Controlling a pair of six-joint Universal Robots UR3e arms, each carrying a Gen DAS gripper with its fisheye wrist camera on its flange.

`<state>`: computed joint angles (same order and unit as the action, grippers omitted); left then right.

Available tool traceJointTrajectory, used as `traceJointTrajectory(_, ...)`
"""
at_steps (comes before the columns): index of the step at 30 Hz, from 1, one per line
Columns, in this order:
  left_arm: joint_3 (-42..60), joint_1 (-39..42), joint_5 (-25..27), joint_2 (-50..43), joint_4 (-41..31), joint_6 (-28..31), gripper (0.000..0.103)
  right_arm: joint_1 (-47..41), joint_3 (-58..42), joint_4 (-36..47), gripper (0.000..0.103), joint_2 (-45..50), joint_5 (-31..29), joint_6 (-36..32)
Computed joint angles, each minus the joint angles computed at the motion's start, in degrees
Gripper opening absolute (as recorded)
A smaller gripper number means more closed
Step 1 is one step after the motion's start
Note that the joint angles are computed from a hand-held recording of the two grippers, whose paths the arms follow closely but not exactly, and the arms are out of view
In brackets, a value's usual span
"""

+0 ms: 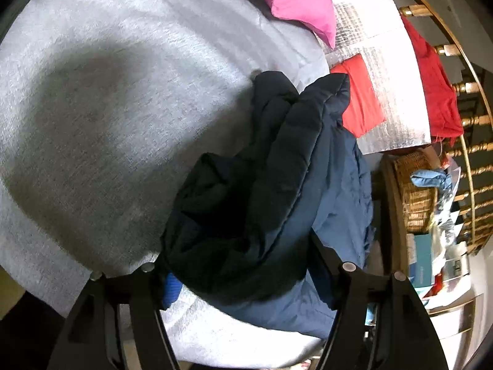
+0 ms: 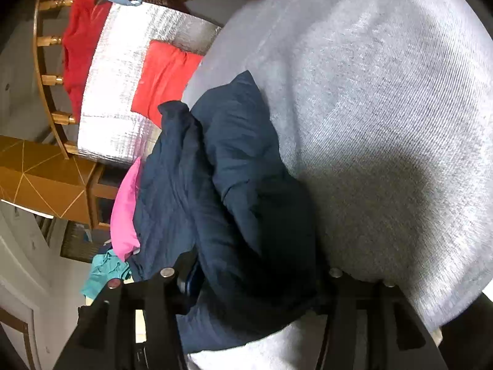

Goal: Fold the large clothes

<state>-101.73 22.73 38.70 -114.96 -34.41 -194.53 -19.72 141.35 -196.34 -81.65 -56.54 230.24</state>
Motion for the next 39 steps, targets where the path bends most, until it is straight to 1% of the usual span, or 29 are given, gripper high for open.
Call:
traceJointTrajectory(1,0.0,0.7,-1.0,0.2,-1.2,0.1,0.072,-0.6,0.2,3.0,0.068,-2.3,0.4,-0.4)
traceJointTrajectory(2,0.2,1.1,-1.6,0.2,-1.9,0.0,0.073,-1.3,0.7,4.9,0.07,-4.4,0.7,-0.2)
traceJointTrajectory(4,0.3,1.5,-2.1,0.0,-1.8,-0.5,0.075,-3.5,2.9,2.4,0.076,-6.3,2.1,1.2)
traceJointTrajectory(5,0.6,1.5,-2.3,-0.6,-1.0,-1.5,0.075,-4.3,2.7,1.2,0.077,-5.4,2.9,1.1)
traceJointTrajectory(7,0.1,1.7,-3.1,-1.1,0.7,-3.1,0.075,-4.8,0.2,2.7,0.078,-2.9,4.4,0.4)
traceJointTrajectory(8,0.3,1.6,-3.4,-1.6,1.9,-4.5,0.075,-5.6,-1.7,2.8,0.078,0.5,7.2,-0.2)
traceJointTrajectory(10,0.3,1.3,-3.6,-2.5,4.7,-6.7,0.074,-7.0,-5.0,0.3,0.078,8.0,13.1,1.2)
traceJointTrajectory(11,0.8,0.8,-3.2,-3.0,6.4,-7.9,0.074,-6.9,-6.1,-0.3,0.078,9.2,13.6,1.6)
traceJointTrajectory(12,1.8,0.1,-2.4,-3.4,7.2,-8.5,0.069,-6.5,-7.8,0.2,0.074,10.0,13.6,0.6)
traceJointTrajectory(13,3.0,-0.7,-1.2,-3.7,7.5,-8.5,0.062,-5.7,-9.7,2.4,0.063,10.0,12.8,-0.8)
traceJointTrajectory(15,5.2,-1.8,0.2,-4.3,8.8,-8.8,0.059,-3.9,-13.5,7.2,0.053,10.3,10.5,-3.2)
traceJointTrajectory(16,6.9,-2.4,0.9,-5.1,8.7,-8.9,0.057,-3.4,-15.0,7.4,0.05,11.0,9.8,-3.1)
traceJointTrajectory(18,12.3,-4.0,2.6,-7.5,7.2,-9.4,0.056,-1.9,-18.3,7.6,0.048,12.6,7.8,-1.9)
traceJointTrajectory(19,14.9,-4.6,3.0,-9.0,6.6,-10.1,0.055,-0.7,-21.3,9.0,0.047,13.7,5.8,-2.0)
traceJointTrajectory(23,26.6,-7.3,6.2,-15.6,4.6,-12.5,0.055,2.4,-29.3,10.8,0.047,17.4,0.7,-1.6)
traceJointTrajectory(26,34.1,-9.3,10.3,-19.5,2.0,-11.8,0.056,4.6,-35.3,12.6,0.047,21.4,-2.5,-1.7)
traceJointTrajectory(28,36.9,-9.7,11.4,-20.6,-0.2,-11.1,0.057,5.2,-36.9,13.6,0.048,22.8,-3.1,-1.6)
traceJointTrajectory(29,37.0,-9.5,11.1,-20.5,-1.1,-11.1,0.057,5.2,-36.7,13.6,0.049,22.8,-2.9,-1.4)
traceJointTrajectory(31,35.5,-9.0,11.0,-19.1,-2.4,-10.4,0.058,5.1,-35.3,14.3,0.054,21.2,-2.7,-1.2)
traceJointTrajectory(32,34.8,-9.1,12.1,-17.8,-3.5,-9.1,0.059,5.3,-35.3,15.5,0.058,20.4,-3.3,-1.0)
traceJointTrajectory(33,33.5,-9.4,14.0,-16.0,-4.2,-7.4,0.061,5.2,-34.6,16.8,0.064,18.9,-3.9,-1.3)
traceJointTrajectory(34,31.9,-9.7,16.1,-14.1,-4.4,-5.9,0.063,5.3,-33.3,18.3,0.067,16.7,-5.0,-1.5)
traceJointTrajectory(35,28.9,-10.4,20.4,-10.6,-4.1,-3.9,0.066,5.4,-32.0,19.3,0.067,14.4,-6.3,-1.7)
traceJointTrajectory(36,26.5,-10.9,23.2,-8.4,-2.6,-2.8,0.069,5.6,-30.3,19.9,0.067,11.6,-8.0,-2.3)
traceJointTrajectory(37,23.0,-11.1,25.8,-5.6,0.2,-1.7,0.071,6.0,-28.7,20.8,0.067,8.6,-10.3,-3.3)
traceJointTrajectory(38,18.2,-12.0,30.1,-1.8,4.3,-0.1,0.072,6.5,-27.3,21.4,0.068,5.8,-13.1,-4.3)
traceJointTrajectory(39,15.5,-12.5,33.2,0.4,7.0,1.1,0.075,7.6,-25.8,21.6,0.068,2.6,-17.0,-5.6)
